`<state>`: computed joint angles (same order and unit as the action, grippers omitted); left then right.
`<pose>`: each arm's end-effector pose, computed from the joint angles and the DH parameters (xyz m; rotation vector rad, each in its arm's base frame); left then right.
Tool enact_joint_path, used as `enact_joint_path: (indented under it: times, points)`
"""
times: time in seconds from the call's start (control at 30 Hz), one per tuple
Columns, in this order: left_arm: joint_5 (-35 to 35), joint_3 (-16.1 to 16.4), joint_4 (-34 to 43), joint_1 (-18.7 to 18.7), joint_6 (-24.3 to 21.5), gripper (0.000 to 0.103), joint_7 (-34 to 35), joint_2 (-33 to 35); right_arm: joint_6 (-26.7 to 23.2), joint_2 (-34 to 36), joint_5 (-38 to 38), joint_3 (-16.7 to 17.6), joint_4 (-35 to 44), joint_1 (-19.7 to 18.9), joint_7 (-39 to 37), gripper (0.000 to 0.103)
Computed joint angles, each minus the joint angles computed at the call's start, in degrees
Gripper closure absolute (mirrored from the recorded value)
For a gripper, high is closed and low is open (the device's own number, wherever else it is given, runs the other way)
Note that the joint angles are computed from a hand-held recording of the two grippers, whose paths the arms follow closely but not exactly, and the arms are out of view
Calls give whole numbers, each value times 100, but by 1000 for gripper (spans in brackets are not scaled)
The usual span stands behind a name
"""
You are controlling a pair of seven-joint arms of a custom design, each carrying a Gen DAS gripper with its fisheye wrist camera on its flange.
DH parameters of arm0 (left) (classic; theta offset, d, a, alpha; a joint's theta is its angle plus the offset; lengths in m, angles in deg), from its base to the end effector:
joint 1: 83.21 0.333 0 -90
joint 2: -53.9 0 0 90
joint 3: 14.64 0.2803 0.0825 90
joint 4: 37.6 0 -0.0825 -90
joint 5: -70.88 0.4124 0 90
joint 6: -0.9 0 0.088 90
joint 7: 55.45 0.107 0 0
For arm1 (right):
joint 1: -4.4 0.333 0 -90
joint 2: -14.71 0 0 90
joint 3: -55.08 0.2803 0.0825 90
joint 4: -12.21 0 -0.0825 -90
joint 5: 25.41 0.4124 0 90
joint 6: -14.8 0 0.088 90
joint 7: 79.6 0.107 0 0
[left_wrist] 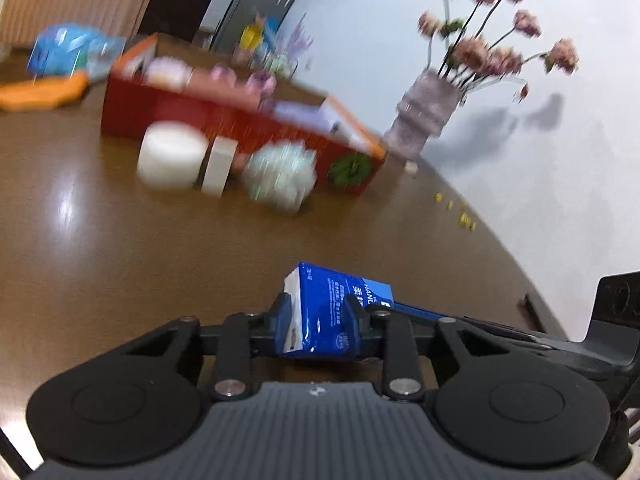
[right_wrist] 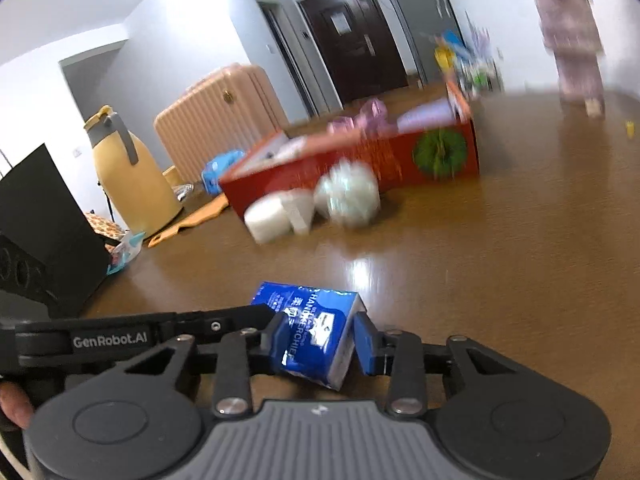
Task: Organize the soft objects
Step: 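Carry the held tissue pack with both tools into the box, then open both tools to release the tissue pack and withdraw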
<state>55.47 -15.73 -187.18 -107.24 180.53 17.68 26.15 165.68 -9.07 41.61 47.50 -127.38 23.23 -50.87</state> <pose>0.4372 -0.1797 0.4870 -1.8944 1.6775 -1.3380 0.4925 0.0732 0.4639 -1.7562 1.2127 -0.1914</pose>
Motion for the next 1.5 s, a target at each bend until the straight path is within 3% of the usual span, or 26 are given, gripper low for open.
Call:
enact_joint_path:
  times: [0.07,0.1,0.2,0.27,0.33,0.4,0.57,0.63,0.73,0.8,0.9,0.97,1.03,1.13,1.27,1.33,1.5]
  points:
    - [184,-117,360,214,232,75,45,249,68,203,252,-70,384,91,-372,68]
    - [232,-2,589,164,290,75,128,408,62,364,386,-90,640,105,-526,68]
    - [52,879,1461,-511,311,75,654,1032,-56,1141,773,-53,1733,37,-945,68]
    - [-98,975,2043,-454,293,75,797,1489,-345,1819,792,15,2586,-93,-814,68]
    - [-514,1304,2605,-670,155,75,1195,1932,-347,2415,610,179,3278,-208,-603,68]
    - [-972,1452,3200,-663,-172,75,1540,2408,-400,3085,259,325,4030,-319,-167,68]
    - [-1685,1274,4199,-150,-1028,75,2095,3263,-604,4307,-430,592,5398,-561,689,68]
    - [-1490,1207,4311,13,-1250,75,1948,3414,-782,4599,-689,674,5717,-659,1009,69]
    - [-1469,988,4307,256,-1452,74,2075,3479,-972,4797,-1129,782,5872,-764,1328,69]
    - [-1183,891,4189,354,-1356,74,2063,3430,-1171,4909,-1331,885,5982,-862,1520,69]
    - [-1215,642,4074,580,-1287,64,2316,3350,-1343,5087,-1596,1047,6147,-993,1758,72]
    - [-630,610,3956,614,-1122,53,1908,3297,-1262,5091,-1759,1156,6085,-1048,1819,73]
    - [-3,601,3866,646,-971,50,1420,3241,-1237,5066,-1870,1294,6052,-1134,1827,73]
    - [140,400,3803,835,-846,50,1414,3154,-1293,5058,-1837,1569,6047,-1377,1696,70]
    - [1035,288,3649,1026,-599,49,645,2974,-1257,4935,-1929,1715,5941,-1503,1595,69]
    - [1104,177,3565,1174,-618,48,495,2830,-1158,4752,-1721,1785,5771,-1602,1457,69]
    - [2269,-174,3192,1679,-740,47,-316,2210,-825,4028,-1437,1669,5189,-1642,1118,69]
